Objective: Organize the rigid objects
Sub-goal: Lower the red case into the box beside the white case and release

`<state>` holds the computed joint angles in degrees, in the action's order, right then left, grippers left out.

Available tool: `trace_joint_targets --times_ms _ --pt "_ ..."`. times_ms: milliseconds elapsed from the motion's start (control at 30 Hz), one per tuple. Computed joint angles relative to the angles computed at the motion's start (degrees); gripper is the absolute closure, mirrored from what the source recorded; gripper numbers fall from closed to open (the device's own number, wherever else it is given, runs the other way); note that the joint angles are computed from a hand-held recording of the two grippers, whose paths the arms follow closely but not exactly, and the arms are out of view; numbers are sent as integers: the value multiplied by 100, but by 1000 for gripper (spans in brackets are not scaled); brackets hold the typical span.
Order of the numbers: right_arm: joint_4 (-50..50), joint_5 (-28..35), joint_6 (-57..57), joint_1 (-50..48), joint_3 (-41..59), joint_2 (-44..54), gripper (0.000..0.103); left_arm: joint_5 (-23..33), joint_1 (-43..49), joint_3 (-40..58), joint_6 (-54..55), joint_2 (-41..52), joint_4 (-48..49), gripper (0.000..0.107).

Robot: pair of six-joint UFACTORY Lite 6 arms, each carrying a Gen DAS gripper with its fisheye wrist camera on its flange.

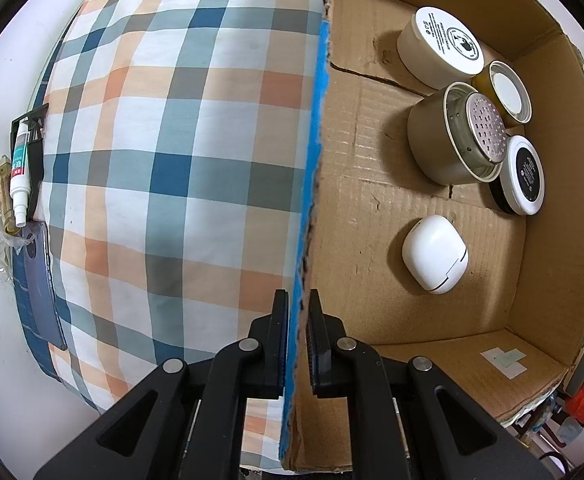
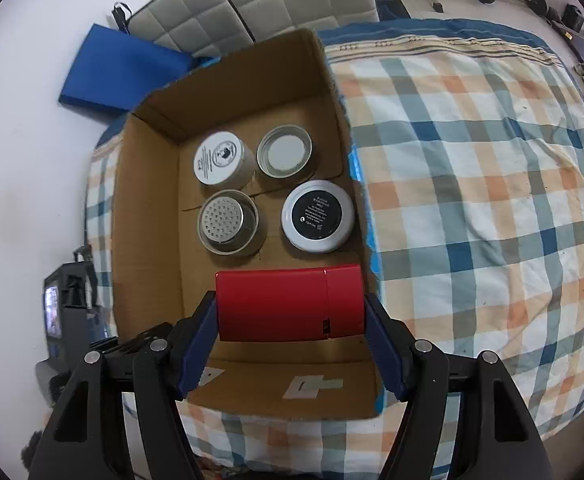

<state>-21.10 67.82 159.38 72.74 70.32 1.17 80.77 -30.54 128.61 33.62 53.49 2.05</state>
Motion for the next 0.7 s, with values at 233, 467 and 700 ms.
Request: trace_joint_targets --times_ms 233,467,700 --pt "298 -1141 -693 -731 -636 95 31 60 -4 95 1 57 -12 101" --pt "684 -1725 -1482 -1235 -710 467 31 88 -6 151 -5 97 -18 101" --pt "1132 -2166 -2239 -1604 -728 865 31 108 -3 169 -8 114 -34 101"
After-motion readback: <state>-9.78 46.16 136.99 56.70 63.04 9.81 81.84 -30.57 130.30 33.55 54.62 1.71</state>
